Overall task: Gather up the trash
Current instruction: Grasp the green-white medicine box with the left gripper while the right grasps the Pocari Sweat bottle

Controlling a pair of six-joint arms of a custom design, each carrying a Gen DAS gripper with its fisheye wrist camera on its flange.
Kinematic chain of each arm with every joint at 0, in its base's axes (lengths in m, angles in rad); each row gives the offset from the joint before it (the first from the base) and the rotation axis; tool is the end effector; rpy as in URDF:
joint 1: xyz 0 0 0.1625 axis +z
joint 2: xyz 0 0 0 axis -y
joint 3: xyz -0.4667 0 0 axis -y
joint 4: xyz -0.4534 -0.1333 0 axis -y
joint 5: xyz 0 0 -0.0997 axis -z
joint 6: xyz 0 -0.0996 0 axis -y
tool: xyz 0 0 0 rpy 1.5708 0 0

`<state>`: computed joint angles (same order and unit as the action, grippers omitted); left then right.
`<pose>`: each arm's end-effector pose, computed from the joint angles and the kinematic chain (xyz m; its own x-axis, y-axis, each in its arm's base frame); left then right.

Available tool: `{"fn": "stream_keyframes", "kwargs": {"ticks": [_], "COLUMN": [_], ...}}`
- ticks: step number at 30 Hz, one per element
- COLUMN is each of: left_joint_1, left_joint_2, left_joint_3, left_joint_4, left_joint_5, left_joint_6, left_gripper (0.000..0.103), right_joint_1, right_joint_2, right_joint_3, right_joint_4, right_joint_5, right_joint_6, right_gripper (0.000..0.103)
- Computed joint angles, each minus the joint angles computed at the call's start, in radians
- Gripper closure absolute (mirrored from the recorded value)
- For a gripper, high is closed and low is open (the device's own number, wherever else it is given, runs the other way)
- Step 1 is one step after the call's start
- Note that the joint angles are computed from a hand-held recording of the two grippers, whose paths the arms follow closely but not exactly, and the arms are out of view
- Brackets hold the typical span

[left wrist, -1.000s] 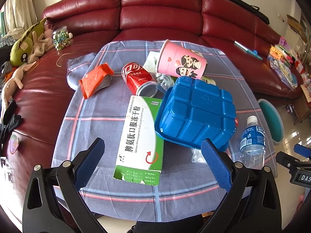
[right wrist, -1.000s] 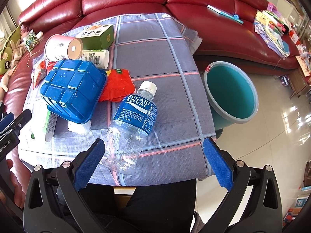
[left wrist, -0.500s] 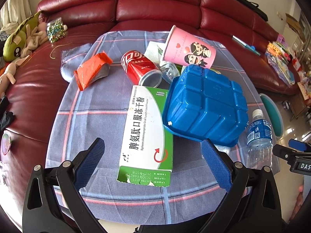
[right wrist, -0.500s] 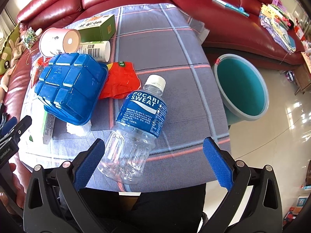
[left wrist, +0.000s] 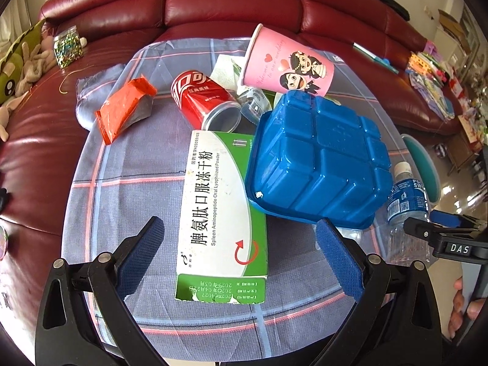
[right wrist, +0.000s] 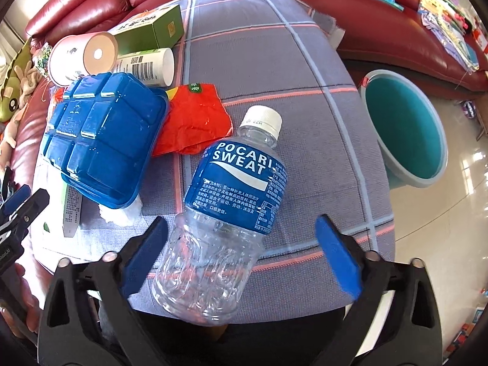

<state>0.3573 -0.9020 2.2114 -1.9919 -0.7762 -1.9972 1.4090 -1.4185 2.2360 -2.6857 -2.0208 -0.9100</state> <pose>-0.3176 -0.3367 -0.0307 -0.6512 -0.5524 -0.5204 0.0048 0.6826 -0.7307 0.0078 -0.5105 0.2365 -0.6544 -0.5788 0.4866 -0.5909 0.7930 0.1485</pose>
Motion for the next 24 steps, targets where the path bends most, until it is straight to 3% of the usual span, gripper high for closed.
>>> {"fn": "stream_keyframes", "kwargs": {"ticks": [1,2,7,16,24], "left_joint_1": [0.004,0.008,-0.005,0.013,0.08], "left_joint_2": [-0.002,-0.003,-0.011,0.027,0.04], "left_joint_3": [-0.003,-0.01,-0.009,0.019,0.055], "left_joint_4": [0.004,0.018,0.088,0.015,-0.121], "left_joint_5": [0.003,0.006,-0.021,-0.094,-0.062], "left_joint_6": [0.01,0.02,0.004,0.027,0.101], "left_gripper": [0.004,0.003,0.003,0.003,0.004], "right_joint_1": [-0.004,-0.009,-0.019,-0.003,0.009], "right_joint_2": [0.003,0.005,-0.002,0.001,0.039], "right_joint_3": [-0.008,-0.017,-0.01,0.022,-0.01], "right_joint_4": [0.025,0.052,0.036,-0.051,-0.022], "right_joint_5": [0.005,0.015,0.039,0.016,-0.027], "right_joint_6": [0.01,0.016,-0.029,-0.063,-0.01], "right_gripper": [0.034,0.037,0.037,0.036,0.036]}}
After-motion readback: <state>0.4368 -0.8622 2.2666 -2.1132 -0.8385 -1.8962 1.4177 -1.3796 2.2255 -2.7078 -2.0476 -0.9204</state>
